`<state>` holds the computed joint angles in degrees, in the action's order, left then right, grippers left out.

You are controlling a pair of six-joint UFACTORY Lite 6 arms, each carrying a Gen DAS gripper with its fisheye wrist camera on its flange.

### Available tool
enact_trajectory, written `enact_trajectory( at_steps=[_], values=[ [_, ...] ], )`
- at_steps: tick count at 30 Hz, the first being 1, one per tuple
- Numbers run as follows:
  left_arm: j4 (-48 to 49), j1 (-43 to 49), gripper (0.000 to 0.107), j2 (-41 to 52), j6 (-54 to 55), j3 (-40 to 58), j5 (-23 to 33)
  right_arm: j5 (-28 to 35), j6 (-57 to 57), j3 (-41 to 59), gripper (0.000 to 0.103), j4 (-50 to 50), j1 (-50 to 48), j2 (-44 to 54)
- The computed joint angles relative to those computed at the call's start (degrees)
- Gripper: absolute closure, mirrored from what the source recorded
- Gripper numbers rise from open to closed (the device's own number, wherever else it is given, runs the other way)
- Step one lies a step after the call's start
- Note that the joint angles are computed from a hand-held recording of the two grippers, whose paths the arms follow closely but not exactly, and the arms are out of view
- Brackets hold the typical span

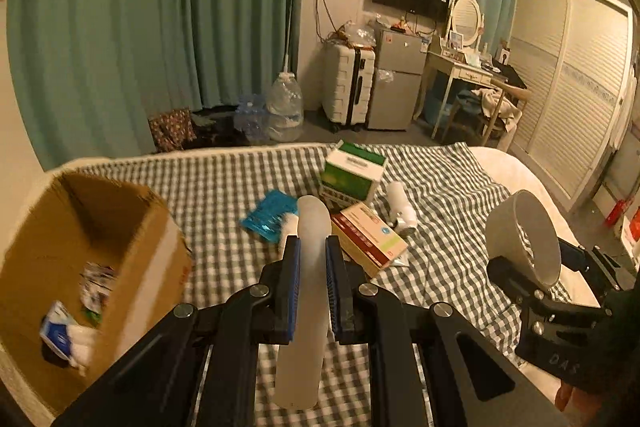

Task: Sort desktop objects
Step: 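Carry strip and tape roll to the cardboard box and release both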

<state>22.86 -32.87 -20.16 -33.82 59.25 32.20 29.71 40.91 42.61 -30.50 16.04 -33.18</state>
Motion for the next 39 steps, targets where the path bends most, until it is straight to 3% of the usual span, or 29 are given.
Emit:
enact_trajectory(
  at_steps=[9,14,23,26,32,35,38,39],
  values=[
    [-13.59,10.43,0.095,-4.49,18.42,4.63,5.49,10.78,17.72,8.49,0.021,-13.63,19.41,5.09],
    [-28.18,23.3,0.095,-7.3,35.94,4.7,7.94,14.14,23.05,14.1,0.021,-17.3,27.51,10.36],
    [-52.63,53.52,0.095,-6.08,70.29,3.73,14.28,10.02,25.15,27.41,0.02,-16.27,33.22,27.52],
    [-57.63,62.0,0.095,-4.04,78.53,3.03,15.9,6.06,22.63,34.69,0.02,-11.99,32.8,36.28],
    [-63.28,73.3,0.094,2.67,89.07,2.15,17.07,5.57,16.81,53.1,0.02,-5.91,33.84,54.42],
    [-63.68,76.24,0.09,5.45,91.05,1.43,16.99,6.42,11.95,63.58,0.02,-1.02,33.44,63.13],
    [-64.73,77.76,0.077,6.39,94.36,-0.15,15.29,7.8,8.87,70.87,0.02,2.52,32.8,68.62],
    [-65.08,78.05,0.054,6.46,95.35,-0.75,14.8,9.18,7.87,74.29,0.019,3.2,32.74,70.91]
  ],
)
